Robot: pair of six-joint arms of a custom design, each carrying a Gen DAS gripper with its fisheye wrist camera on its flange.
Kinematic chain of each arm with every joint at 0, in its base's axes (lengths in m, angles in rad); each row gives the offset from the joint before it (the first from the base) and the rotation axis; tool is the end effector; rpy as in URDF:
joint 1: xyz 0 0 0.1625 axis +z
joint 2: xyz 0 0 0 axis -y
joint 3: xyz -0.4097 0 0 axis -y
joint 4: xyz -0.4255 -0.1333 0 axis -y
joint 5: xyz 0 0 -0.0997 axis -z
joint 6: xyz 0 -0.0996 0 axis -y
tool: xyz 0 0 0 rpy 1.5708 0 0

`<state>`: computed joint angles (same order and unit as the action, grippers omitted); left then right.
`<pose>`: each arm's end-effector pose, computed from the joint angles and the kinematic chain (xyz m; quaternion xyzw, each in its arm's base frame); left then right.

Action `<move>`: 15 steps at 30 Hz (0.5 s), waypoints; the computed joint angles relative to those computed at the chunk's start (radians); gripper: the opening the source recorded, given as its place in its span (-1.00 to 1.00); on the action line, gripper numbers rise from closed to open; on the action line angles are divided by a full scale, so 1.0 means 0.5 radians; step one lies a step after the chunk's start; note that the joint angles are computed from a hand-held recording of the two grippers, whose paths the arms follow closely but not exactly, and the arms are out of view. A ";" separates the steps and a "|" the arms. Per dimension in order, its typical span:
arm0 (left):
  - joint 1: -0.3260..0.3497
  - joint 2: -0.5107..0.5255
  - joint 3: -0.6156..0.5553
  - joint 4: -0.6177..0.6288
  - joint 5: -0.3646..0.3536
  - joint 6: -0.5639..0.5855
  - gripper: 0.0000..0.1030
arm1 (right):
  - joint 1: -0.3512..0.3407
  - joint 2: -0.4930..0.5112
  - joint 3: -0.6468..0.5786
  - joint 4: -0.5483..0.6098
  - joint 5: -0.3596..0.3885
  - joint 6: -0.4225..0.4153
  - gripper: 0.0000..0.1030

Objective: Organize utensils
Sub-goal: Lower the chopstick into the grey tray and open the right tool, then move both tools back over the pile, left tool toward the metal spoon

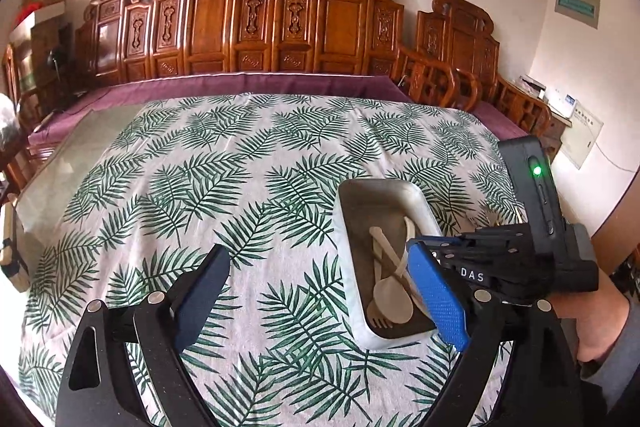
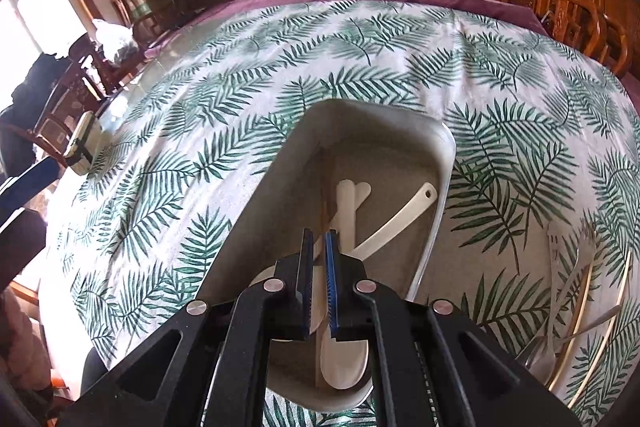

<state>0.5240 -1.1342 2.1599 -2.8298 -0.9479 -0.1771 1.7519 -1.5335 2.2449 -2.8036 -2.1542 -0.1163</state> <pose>-0.3454 -0.4207 0.1143 0.3659 0.8725 -0.2655 0.1855 0.1610 -0.4437 0.2717 0.0638 -0.9262 0.2557 0.2697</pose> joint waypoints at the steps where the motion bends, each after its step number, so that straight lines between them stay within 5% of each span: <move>1: -0.003 0.002 0.001 0.000 0.002 0.002 0.70 | 0.005 -0.016 0.005 0.002 0.001 -0.004 -0.85; 15: -0.103 0.060 0.053 -0.083 -0.021 0.063 0.85 | 0.022 -0.609 0.276 0.083 -0.143 -0.158 -0.85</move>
